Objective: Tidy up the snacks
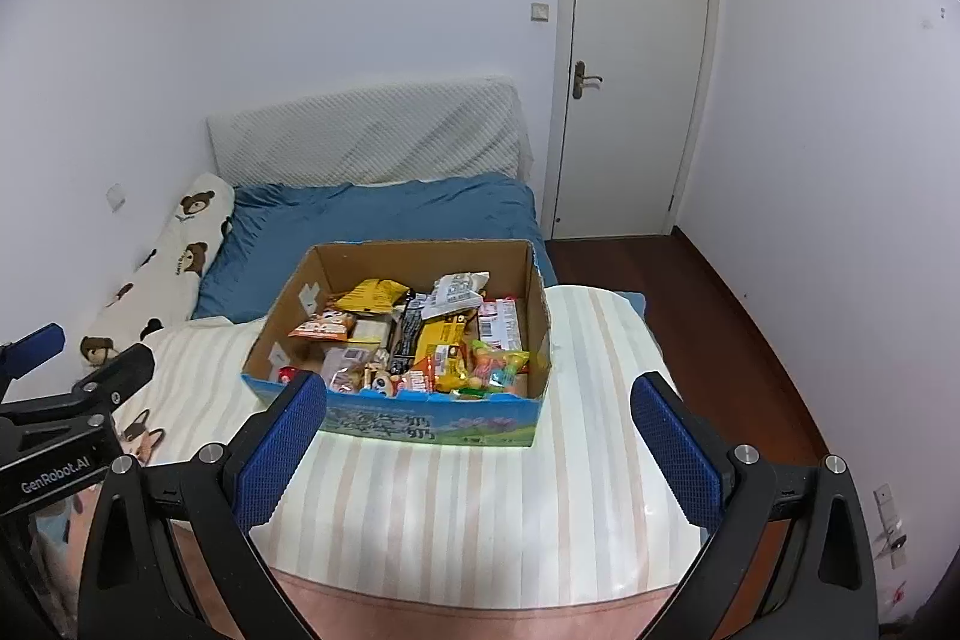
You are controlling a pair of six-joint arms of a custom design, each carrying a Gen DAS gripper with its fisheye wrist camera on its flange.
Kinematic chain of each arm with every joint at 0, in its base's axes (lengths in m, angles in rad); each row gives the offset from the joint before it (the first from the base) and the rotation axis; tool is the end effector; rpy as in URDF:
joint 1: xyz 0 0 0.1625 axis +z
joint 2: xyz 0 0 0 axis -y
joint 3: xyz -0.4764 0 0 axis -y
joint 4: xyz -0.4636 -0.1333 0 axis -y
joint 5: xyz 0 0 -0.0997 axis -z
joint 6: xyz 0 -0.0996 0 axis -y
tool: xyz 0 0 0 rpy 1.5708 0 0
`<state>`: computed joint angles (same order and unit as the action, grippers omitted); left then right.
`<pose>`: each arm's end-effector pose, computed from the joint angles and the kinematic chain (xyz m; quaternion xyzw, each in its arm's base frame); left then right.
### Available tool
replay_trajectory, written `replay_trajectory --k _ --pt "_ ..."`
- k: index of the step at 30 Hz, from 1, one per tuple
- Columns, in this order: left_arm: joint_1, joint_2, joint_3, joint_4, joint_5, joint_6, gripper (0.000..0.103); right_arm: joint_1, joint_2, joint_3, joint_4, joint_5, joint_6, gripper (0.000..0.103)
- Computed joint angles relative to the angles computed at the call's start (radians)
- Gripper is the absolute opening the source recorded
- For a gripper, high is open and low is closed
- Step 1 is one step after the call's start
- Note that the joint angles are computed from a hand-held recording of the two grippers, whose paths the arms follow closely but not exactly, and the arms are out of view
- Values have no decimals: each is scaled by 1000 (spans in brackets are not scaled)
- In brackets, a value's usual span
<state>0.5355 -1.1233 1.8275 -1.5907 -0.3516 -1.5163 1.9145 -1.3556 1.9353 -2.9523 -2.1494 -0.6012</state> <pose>-0.4132 -0.5089 0.2022 0.0026 0.7959 -0.4361 0.4200 0.2828 -0.5561 0.3876 0.3024 -0.8364 0.3372 0.3085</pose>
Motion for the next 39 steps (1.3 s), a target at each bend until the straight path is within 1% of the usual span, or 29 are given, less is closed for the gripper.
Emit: replay_trajectory --k 7,10,18,25,39 --pt "44 24 -18 -68 -5 71 103 -20 54 -36 -12 -16 1 103" --pt "67 36 -25 -143 -33 146 103 -26 78 -52 -9 -25 -2 103" --pt "112 62 -48 -223 -89 246 103 -39 114 -81 18 -43 13 103" --pt "131 74 -62 -246 -117 283 103 -43 128 -97 49 -58 23 103" --pt "125 68 -57 -260 -110 286 103 -43 118 -89 44 -57 38 103"
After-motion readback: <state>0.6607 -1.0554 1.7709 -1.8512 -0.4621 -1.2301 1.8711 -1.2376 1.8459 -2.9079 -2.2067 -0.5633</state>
